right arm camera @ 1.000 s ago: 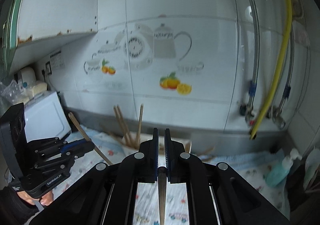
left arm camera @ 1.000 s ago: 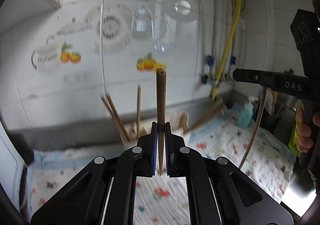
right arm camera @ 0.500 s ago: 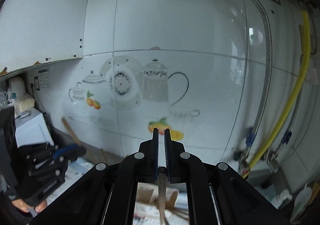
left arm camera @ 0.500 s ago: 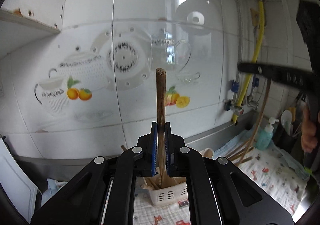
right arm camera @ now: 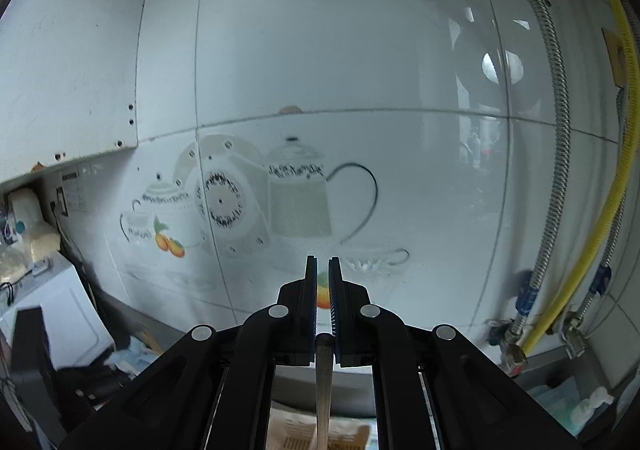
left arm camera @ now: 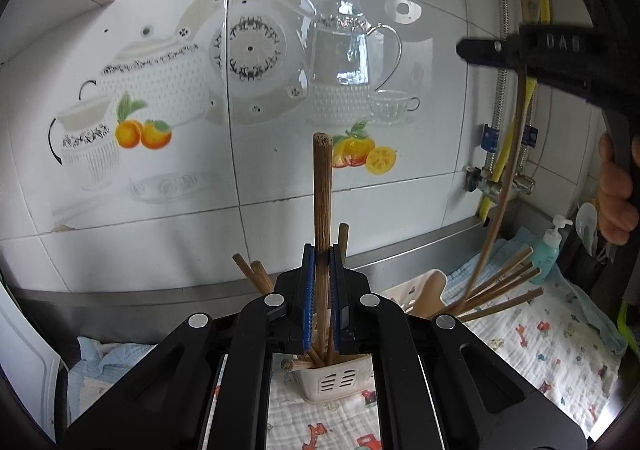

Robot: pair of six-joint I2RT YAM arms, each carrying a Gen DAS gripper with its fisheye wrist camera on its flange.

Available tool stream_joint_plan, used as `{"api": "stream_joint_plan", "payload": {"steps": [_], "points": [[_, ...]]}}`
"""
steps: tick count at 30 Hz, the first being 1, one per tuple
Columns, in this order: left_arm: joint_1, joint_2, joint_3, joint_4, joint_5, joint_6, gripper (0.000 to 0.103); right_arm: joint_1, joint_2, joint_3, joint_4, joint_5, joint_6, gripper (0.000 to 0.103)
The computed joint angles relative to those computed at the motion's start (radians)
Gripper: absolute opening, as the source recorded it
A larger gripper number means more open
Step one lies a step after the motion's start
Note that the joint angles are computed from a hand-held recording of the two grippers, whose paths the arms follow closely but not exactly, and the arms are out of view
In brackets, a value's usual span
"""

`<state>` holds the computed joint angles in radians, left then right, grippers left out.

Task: Organize utensils
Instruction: 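Lift both held chopsticks up and carry them over the white holder, then open the left tool over the holder while the right tool releases its chopstick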

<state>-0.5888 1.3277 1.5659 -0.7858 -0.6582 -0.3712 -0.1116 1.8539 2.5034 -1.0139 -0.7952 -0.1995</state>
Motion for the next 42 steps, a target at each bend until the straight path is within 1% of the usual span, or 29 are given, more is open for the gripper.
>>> {"api": "stream_joint_plan", "payload": {"steps": [2, 6, 8, 12, 17, 18, 24, 26, 27, 28, 29, 32, 34, 38, 40, 42], "points": [[0.005, -0.003, -0.01, 0.008, 0.004, 0.0, 0.006, 0.014, -0.015, -0.023, 0.032, 0.019, 0.007, 0.006], [0.019, -0.005, -0.025, 0.019, 0.02, -0.002, 0.006, 0.042, -0.067, -0.144, 0.127, 0.079, -0.007, 0.006], [0.023, -0.001, -0.024, 0.02, 0.03, -0.006, 0.006, 0.049, -0.063, -0.162, 0.139, 0.09, -0.006, 0.006], [0.03, -0.003, -0.035, 0.023, 0.047, -0.008, 0.006, 0.064, -0.081, -0.255, 0.194, 0.136, -0.023, 0.006], [0.03, -0.004, -0.043, 0.025, 0.056, -0.008, 0.006, 0.07, -0.074, -0.286, 0.178, 0.159, -0.061, 0.006], [0.027, -0.004, -0.044, 0.027, 0.051, -0.009, 0.008, 0.069, -0.079, -0.298, 0.184, 0.162, -0.064, 0.006], [0.024, -0.006, -0.045, 0.025, 0.067, -0.026, 0.009, 0.057, -0.086, -0.326, 0.175, 0.159, -0.085, 0.006], [0.018, -0.01, -0.046, 0.021, 0.061, -0.032, 0.013, 0.052, -0.088, -0.329, 0.166, 0.154, -0.09, 0.006], [0.016, -0.013, -0.046, 0.02, 0.06, -0.032, 0.018, 0.05, -0.09, -0.332, 0.165, 0.152, -0.092, 0.006], [0.011, -0.014, -0.046, 0.017, 0.051, -0.037, 0.027, 0.047, -0.098, -0.343, 0.172, 0.15, -0.09, 0.006], [0.003, -0.016, -0.046, 0.015, 0.04, -0.043, 0.031, 0.042, -0.104, -0.352, 0.175, 0.144, -0.089, 0.006], [-0.015, -0.03, -0.05, 0.015, 0.027, -0.047, 0.035, 0.032, -0.115, -0.363, 0.17, 0.14, -0.099, 0.006], [-0.03, -0.036, -0.048, 0.007, 0.01, -0.053, 0.042, 0.026, -0.121, -0.365, 0.166, 0.135, -0.102, 0.007], [-0.066, -0.056, -0.046, -0.011, -0.027, -0.072, 0.05, 0.005, -0.146, -0.378, 0.149, 0.113, -0.113, 0.014], [-0.081, -0.063, -0.044, -0.019, -0.039, -0.086, 0.056, -0.009, -0.168, -0.398, 0.144, 0.1, -0.124, 0.017], [-0.108, -0.075, -0.043, -0.035, -0.067, -0.102, 0.06, -0.028, -0.195, -0.429, 0.141, 0.083, -0.135, 0.022]]}}
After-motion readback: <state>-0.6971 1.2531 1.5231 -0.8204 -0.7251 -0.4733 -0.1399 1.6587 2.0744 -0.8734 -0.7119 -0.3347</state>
